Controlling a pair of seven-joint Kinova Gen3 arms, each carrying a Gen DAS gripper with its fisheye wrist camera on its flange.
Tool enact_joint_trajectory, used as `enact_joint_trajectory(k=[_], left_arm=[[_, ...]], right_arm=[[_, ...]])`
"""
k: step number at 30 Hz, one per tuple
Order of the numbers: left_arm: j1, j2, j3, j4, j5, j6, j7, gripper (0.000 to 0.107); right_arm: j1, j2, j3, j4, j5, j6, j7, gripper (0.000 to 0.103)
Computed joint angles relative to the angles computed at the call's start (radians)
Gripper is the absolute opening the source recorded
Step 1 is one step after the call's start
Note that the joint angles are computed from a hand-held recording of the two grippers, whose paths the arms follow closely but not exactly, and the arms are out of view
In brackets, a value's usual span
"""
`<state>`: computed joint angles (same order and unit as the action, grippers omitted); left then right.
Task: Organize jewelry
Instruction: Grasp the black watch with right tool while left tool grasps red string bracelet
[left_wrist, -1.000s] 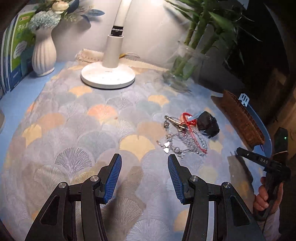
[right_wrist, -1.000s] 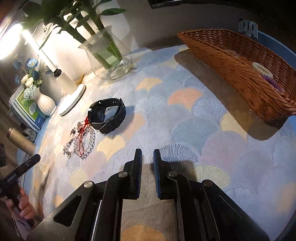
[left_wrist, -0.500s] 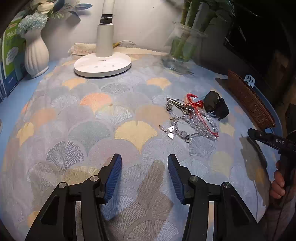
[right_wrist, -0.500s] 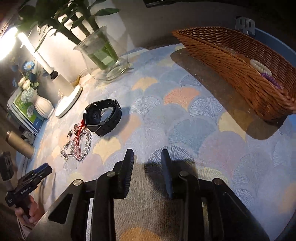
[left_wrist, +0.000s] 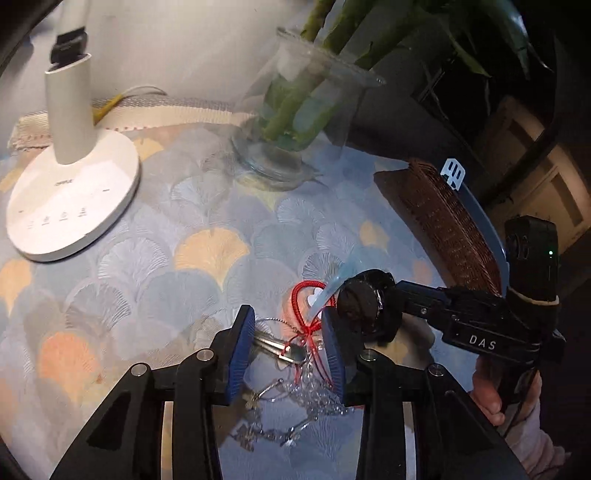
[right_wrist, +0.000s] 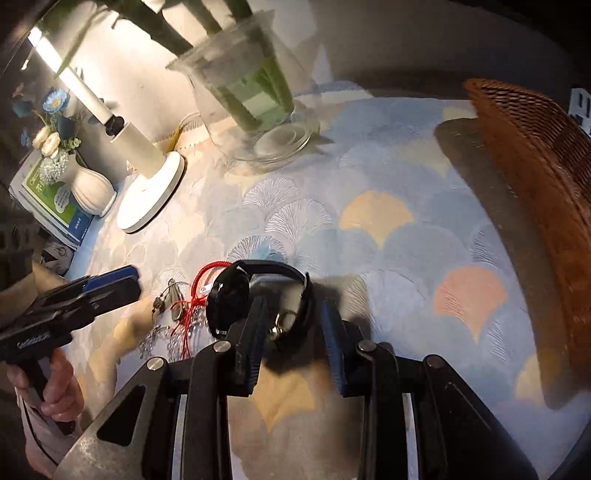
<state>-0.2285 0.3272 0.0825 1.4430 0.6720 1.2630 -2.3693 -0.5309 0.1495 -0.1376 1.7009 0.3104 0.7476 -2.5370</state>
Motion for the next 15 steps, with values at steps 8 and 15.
enact_joint_trajectory(k=[8, 15], left_arm=[[0.100, 0.039, 0.023, -0.012, -0.109, -0.088, 0.030, 0.026], [0.208, -0.025, 0.021, 0.063, -0.256, -0.286, 0.077, 0.010]], right_arm=[[-0.065, 0.072, 0.026, -0.063, 0.112, 0.074, -0.041, 0.021], [-0.102, 0.064, 0.025, -0.053, 0.174, 0.141, -0.087, 0.012]])
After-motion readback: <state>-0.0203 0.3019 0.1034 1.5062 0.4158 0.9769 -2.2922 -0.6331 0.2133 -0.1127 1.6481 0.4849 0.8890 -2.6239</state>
